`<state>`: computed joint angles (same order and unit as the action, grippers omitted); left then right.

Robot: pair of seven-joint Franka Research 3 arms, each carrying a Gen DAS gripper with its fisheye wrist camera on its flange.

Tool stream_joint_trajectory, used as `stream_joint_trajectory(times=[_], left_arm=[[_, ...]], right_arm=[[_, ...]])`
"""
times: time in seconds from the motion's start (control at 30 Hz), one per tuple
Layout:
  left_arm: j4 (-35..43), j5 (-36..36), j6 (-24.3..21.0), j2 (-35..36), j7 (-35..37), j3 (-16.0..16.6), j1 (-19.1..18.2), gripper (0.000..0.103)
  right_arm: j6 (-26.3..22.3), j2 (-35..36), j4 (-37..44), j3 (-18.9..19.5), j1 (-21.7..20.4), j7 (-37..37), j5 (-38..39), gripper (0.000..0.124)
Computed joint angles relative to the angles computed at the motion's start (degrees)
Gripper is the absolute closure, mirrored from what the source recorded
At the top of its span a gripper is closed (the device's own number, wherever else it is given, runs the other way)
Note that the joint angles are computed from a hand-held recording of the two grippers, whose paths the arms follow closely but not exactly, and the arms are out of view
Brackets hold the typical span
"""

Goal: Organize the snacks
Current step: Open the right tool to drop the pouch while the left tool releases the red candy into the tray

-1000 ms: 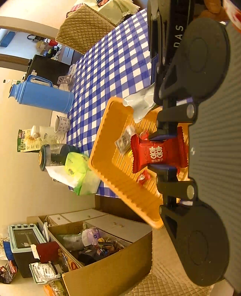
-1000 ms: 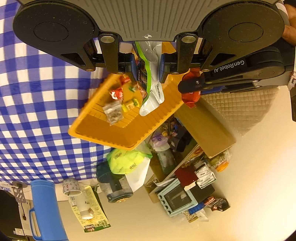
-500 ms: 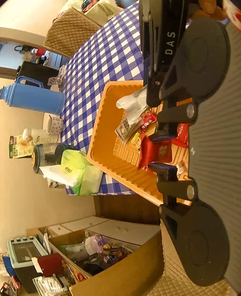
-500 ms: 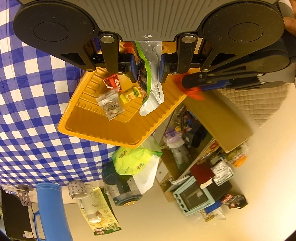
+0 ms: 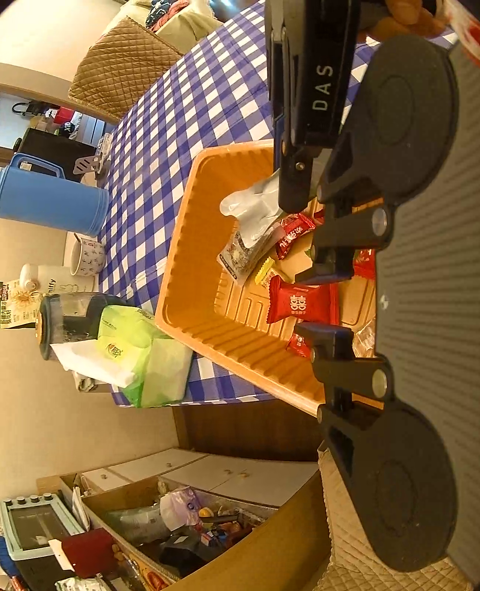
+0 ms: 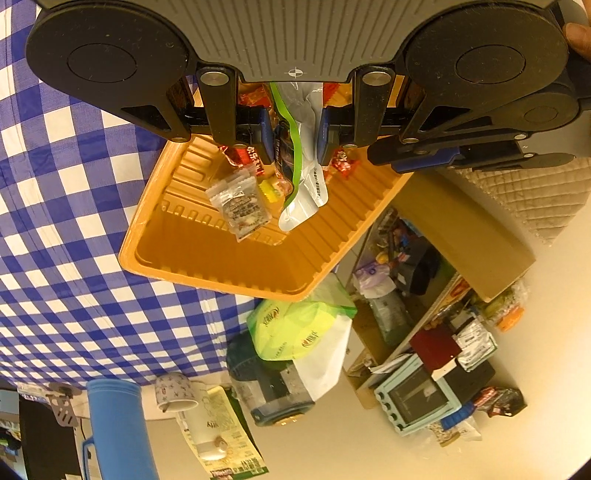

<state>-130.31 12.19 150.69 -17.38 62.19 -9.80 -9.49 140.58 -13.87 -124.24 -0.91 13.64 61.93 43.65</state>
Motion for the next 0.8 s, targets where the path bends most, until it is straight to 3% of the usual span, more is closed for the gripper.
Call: stream_joint_trajectory(times=[0.5,0.8], left_arm=[[1.3,-1.96,0.35,2.16,2.39,0.9,0.42,0.083],[1.65,-2.38,1.09,2.78,2.86,1.07,0.93,0.083]], right_arm=[[1.25,5.2,3.75,1.39,0.06,2.48,-1.79,0.099],[6.29,7.99,6.22,2.16,0.93,-0.35,1.74,0.098]])
